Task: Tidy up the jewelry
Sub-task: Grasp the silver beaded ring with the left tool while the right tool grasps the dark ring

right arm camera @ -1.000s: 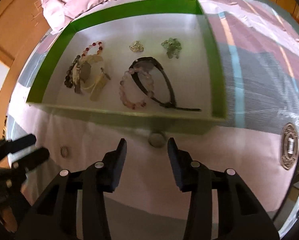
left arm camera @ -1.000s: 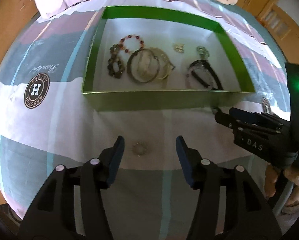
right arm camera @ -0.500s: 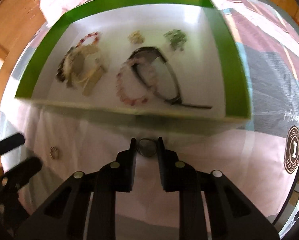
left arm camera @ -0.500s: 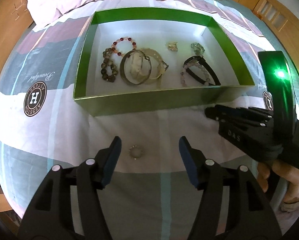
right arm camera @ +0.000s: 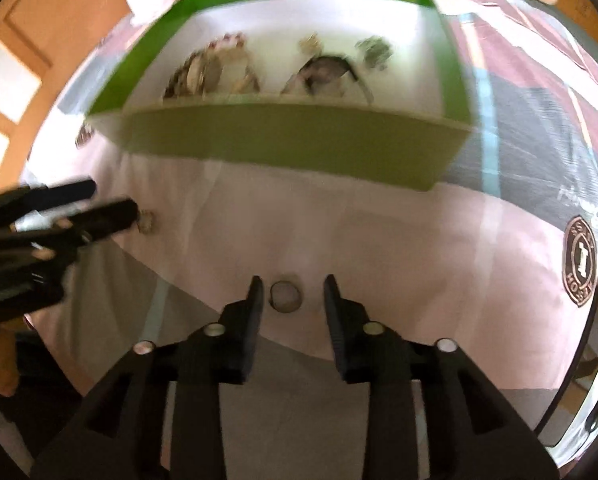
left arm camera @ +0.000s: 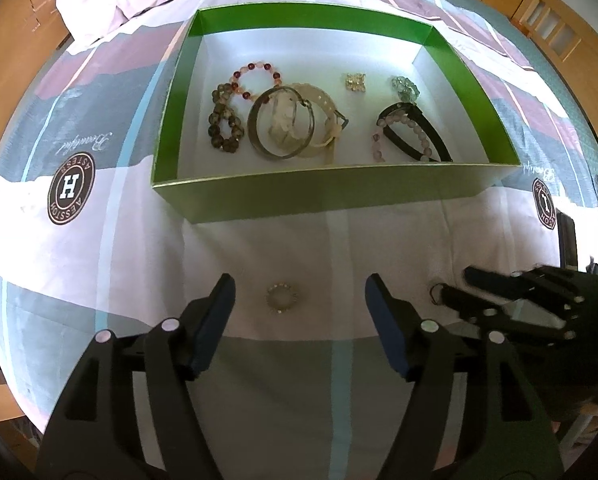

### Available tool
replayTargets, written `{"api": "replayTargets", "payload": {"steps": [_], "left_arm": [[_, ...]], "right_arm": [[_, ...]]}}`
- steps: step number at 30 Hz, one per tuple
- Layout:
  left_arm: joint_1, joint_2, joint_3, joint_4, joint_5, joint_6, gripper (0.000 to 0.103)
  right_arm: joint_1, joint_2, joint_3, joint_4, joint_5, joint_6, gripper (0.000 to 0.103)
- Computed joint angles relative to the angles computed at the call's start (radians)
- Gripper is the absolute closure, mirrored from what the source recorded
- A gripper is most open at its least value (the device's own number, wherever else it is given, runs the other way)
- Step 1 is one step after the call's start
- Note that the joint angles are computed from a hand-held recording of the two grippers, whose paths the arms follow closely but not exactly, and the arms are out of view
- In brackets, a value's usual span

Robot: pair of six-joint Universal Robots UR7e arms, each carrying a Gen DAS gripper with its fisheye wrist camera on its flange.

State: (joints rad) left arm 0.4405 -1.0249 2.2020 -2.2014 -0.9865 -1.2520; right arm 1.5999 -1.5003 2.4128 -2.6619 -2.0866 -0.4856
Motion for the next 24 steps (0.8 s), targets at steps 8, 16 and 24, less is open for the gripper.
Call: {"api": "replayTargets", "payload": {"steps": [8,16,24], "left_arm": [[0.047,0.044,-0.007,-0.024,-0.038,0.006,0.034],[0.08,0.112,-0.036,-0.016,-0.05,0.023,0.035],[0.048,0.16,-0.051,-0.047,-0.039,0.094,0.07]], "right_arm": [[-0.008,0.009,-0.009,-0.001,-0.019,0.035,0.065],[-0.007,0.045,0.021,-0.056,-0.058,-0.025,0.065],[0.008,0.093,0.044,-0.138,-0.104,-0.074,0.065]]}}
